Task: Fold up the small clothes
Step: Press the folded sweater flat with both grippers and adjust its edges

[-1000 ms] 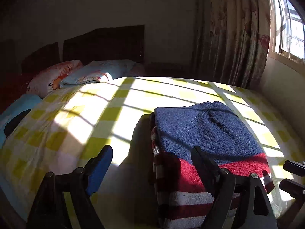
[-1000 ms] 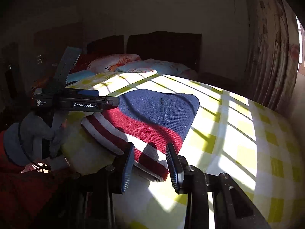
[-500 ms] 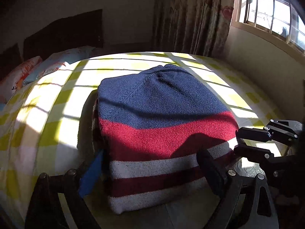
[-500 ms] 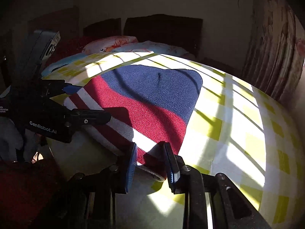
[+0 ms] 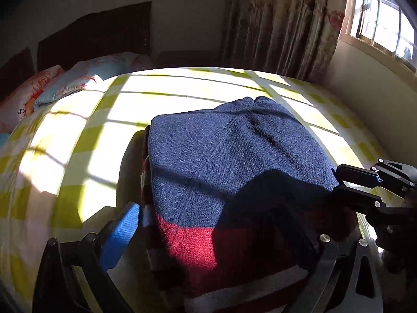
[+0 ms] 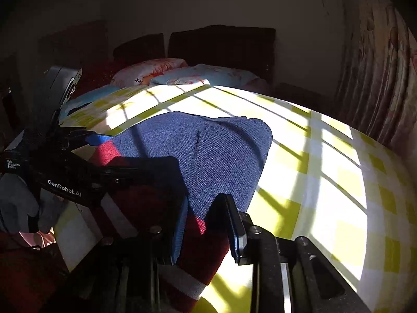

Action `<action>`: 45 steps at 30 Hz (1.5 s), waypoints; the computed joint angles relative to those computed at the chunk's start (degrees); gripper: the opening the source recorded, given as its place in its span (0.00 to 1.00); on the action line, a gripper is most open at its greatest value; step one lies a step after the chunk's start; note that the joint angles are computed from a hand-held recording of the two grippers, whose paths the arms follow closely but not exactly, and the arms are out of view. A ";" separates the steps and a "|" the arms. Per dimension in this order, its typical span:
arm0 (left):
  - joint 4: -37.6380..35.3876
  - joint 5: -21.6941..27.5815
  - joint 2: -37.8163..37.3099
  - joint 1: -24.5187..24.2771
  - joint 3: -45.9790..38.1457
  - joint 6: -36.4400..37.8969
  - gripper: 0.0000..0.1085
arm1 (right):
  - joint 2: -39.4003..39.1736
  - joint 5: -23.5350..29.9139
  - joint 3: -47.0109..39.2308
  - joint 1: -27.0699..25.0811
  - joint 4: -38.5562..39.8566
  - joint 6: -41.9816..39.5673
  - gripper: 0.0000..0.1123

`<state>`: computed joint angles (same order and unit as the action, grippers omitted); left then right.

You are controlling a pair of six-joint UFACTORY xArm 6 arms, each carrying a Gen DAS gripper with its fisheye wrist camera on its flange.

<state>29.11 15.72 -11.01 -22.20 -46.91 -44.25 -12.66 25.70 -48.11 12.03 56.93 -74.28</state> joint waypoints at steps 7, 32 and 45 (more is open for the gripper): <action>-4.58 0.46 7.19 0.80 -12.70 6.19 0.95 | 8.15 -2.02 -11.18 1.29 0.60 1.23 0.25; -6.78 3.78 14.53 4.39 -15.43 -0.74 0.95 | 25.52 0.65 -27.59 0.72 -15.66 24.69 0.23; -7.97 5.51 15.38 4.14 -16.49 0.30 0.95 | 2.48 -9.84 -1.13 5.09 -13.00 6.99 0.27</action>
